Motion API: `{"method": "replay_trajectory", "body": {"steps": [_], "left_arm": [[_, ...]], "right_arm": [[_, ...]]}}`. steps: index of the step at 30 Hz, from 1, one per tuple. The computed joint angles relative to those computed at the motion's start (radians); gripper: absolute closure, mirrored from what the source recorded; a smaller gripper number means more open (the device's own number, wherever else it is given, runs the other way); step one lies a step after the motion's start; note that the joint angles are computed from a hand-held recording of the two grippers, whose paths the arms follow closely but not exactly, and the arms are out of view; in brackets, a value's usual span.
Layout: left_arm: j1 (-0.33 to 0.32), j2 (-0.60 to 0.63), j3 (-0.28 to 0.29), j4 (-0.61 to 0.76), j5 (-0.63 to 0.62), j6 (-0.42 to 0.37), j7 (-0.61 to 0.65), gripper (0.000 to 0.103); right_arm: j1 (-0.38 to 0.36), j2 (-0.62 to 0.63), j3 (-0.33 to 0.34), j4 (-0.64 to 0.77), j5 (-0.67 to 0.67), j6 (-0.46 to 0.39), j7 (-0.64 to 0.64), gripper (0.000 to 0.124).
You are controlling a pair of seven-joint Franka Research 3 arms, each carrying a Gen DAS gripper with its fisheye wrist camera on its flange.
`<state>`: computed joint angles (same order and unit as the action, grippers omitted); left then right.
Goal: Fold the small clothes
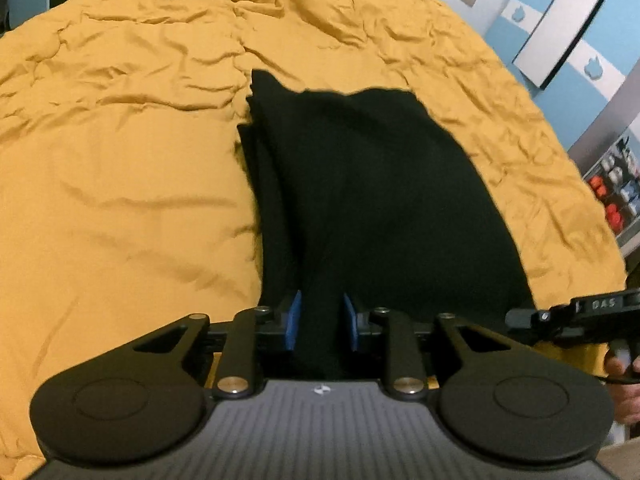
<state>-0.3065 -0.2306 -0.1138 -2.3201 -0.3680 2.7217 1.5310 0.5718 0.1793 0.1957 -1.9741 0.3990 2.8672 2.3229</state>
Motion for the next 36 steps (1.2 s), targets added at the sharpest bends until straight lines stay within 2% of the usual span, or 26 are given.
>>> {"method": "replay_trajectory", "body": {"steps": [4,10,15,18,20,22,27,32,34,36], "left_arm": [[0.010,-0.013,-0.014,-0.009,0.037,-0.004,-0.041,0.073],[0.047,-0.054,-0.065,0.026,0.231,-0.073,-0.174,0.072],[0.062,-0.076,-0.099,0.067,0.379,-0.110,-0.304,0.065],[0.063,-0.085,-0.111,0.080,0.442,-0.082,-0.361,0.061],[0.066,-0.091,-0.126,0.090,0.494,-0.072,-0.402,0.055],[0.069,-0.097,-0.143,0.100,0.545,-0.072,-0.451,0.049],[0.136,-0.143,-0.235,0.073,0.772,-0.017,-0.701,0.037],[0.112,-0.190,-0.231,0.029,0.834,0.027,-0.797,0.037],[0.112,-0.207,-0.240,0.014,0.857,0.033,-0.830,0.029],[0.109,-0.225,-0.245,-0.004,0.870,0.039,-0.857,0.011]], "right_arm": [[0.035,0.011,-0.036,0.038,-0.144,-0.042,0.057,0.117],[0.061,-0.027,-0.066,0.077,-0.356,-0.149,0.133,0.114],[0.082,-0.080,-0.077,0.130,-0.696,-0.264,0.273,0.116],[0.090,-0.089,-0.061,0.178,-0.919,-0.315,0.354,0.112],[0.093,-0.092,-0.046,0.199,-1.026,-0.333,0.378,0.097],[0.098,-0.098,-0.032,0.214,-1.101,-0.357,0.388,0.091],[0.113,-0.106,0.001,0.232,-1.191,-0.391,0.376,0.080],[0.135,-0.105,0.023,0.236,-1.207,-0.407,0.340,0.066],[0.142,-0.116,0.028,0.222,-1.219,-0.415,0.353,0.061],[0.148,-0.111,0.033,0.223,-1.225,-0.433,0.362,0.056]]}}
